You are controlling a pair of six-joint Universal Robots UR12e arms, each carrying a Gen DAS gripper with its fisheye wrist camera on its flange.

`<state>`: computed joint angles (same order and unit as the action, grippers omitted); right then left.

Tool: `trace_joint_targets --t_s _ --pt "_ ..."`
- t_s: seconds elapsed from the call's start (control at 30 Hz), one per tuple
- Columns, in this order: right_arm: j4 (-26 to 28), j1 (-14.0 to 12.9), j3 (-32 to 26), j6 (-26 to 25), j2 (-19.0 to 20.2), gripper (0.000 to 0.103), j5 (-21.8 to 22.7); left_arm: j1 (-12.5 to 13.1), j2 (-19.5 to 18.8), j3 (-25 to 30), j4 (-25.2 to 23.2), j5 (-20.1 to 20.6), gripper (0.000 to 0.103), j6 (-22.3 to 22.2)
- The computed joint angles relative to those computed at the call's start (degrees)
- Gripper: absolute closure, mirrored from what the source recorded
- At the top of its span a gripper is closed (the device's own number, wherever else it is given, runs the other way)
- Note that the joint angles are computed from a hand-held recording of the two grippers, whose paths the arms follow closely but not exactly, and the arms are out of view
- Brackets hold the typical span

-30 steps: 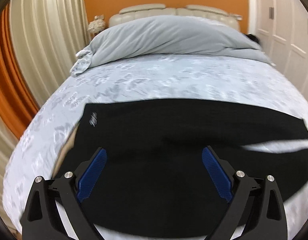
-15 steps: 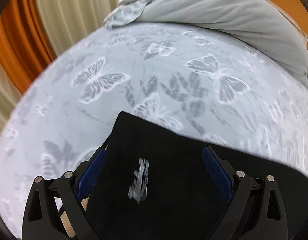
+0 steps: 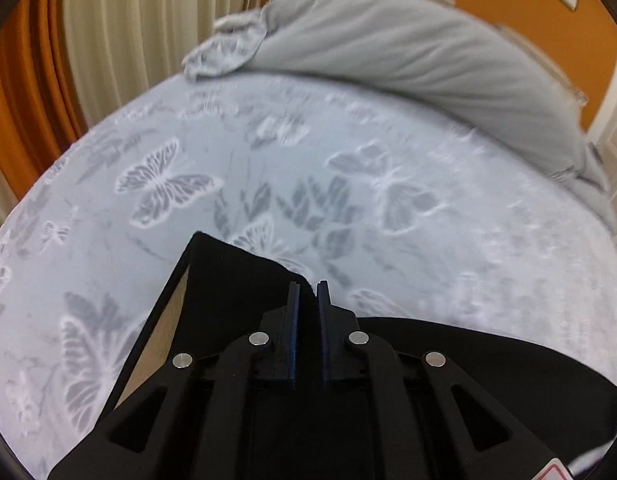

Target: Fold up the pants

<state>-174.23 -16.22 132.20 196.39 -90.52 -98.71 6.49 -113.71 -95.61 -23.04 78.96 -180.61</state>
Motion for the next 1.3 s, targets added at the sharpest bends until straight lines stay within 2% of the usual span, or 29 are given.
trace_joint_targets --t_s 0.1,0.13,0.2,0.27,0.37,0.47,0.5,0.53,0.57,0.6,0.63,0.67,0.7,0.73,0.77,0.8,0.83,0.9,0.97,1.1,1.17,1.23,1.3 --pt "-1.92 1.01 1.86 -2.88 -5.29 0.103 -0.72 1.80 5.03 -4.06 1.05 -4.20 0.097 1.75" --pt "-2.48 0.94 2.85 -3.42 -7.80 0.103 -0.12 2.71 7.38 -6.00 1.47 -5.98 0.102 2.77" --pt "-2.71 0.77 4.64 -4.88 -12.26 0.103 0.44 4.49 11.83 -9.91 3.26 -7.66 0.103 4.75" --pt "0.50 0.51 6.35 -6.71 -17.09 0.103 0.33 6.74 15.96 -13.45 2.92 -9.93 0.103 6.95" --pt "6.75 -0.49 8.51 -6.85 -22.24 0.103 1.83 10.03 21.31 -17.46 -3.26 -10.25 0.103 11.48" --pt "12.28 -0.63 9.29 -4.39 -23.97 0.103 3.75 10.67 21.92 -17.50 -9.04 -9.59 0.103 13.38" --pt "12.39 -0.10 9.43 -3.94 -23.70 0.103 4.00 10.58 21.72 -17.20 -11.07 -10.21 0.095 12.99" --pt "12.33 0.69 9.50 -3.69 -23.42 0.101 4.10 10.12 21.12 -16.52 -13.11 -11.27 0.072 12.33" --pt "12.36 1.86 9.11 -3.64 -22.56 0.100 3.98 9.52 20.50 -16.17 -12.92 -10.75 0.057 11.04" --pt "12.22 2.87 8.66 -3.59 -21.62 0.100 3.85 8.37 19.92 -16.02 -11.63 -9.60 0.030 8.24" --pt "12.14 3.97 7.86 -4.02 -20.30 0.100 3.77 7.40 19.26 -15.88 -10.34 -9.64 0.015 6.26" --pt "12.13 4.97 7.35 -4.42 -19.21 0.100 2.81 6.91 18.83 -15.82 -10.08 -9.99 0.013 5.58" --pt "12.20 6.06 6.37 -5.16 -17.60 0.098 1.31 5.78 17.62 -14.73 -11.83 -10.29 0.012 4.63" --pt "12.11 6.37 6.03 -5.63 -16.76 0.093 0.74 5.02 16.35 -13.48 -14.25 -11.04 0.012 4.10" --pt "12.28 6.35 5.37 -5.79 -15.45 0.075 0.95 4.31 14.86 -11.90 -17.51 -11.66 0.012 3.67" --pt "13.07 5.70 4.85 -5.07 -14.59 0.059 2.25 3.32 12.60 -9.40 -22.76 -11.52 0.012 2.34" --pt "13.59 4.70 4.26 -2.98 -13.32 0.039 3.67 2.84 11.04 -7.91 -25.79 -11.79 0.012 0.70" --pt "11.81 3.49 3.97 -0.59 -11.54 0.039 4.67 2.78 8.14 -6.30 -28.18 -14.01 0.012 -5.27" --pt "10.72 1.39 3.49 2.30 -9.73 0.039 8.30 3.18 6.12 -5.49 -28.58 -16.63 0.012 -9.82" --pt "11.64 -1.31 0.98 11.65 -4.83 0.039 11.90 4.45 3.89 -4.76 -25.03 -21.12 0.013 -21.94" --pt "11.16 -1.19 -0.34 15.04 -2.60 0.039 10.05 4.69 3.92 -4.65 -24.43 -21.31 0.031 -24.50" --pt "13.07 -0.58 -2.49 16.81 -0.25 0.040 6.48 4.84 3.93 -4.43 -25.15 -19.98 0.070 -25.89" --pt "17.79 -0.07 -4.49 19.17 1.31 0.040 1.90 5.73 3.91 -5.05 -25.36 -22.00 0.082 -26.45"
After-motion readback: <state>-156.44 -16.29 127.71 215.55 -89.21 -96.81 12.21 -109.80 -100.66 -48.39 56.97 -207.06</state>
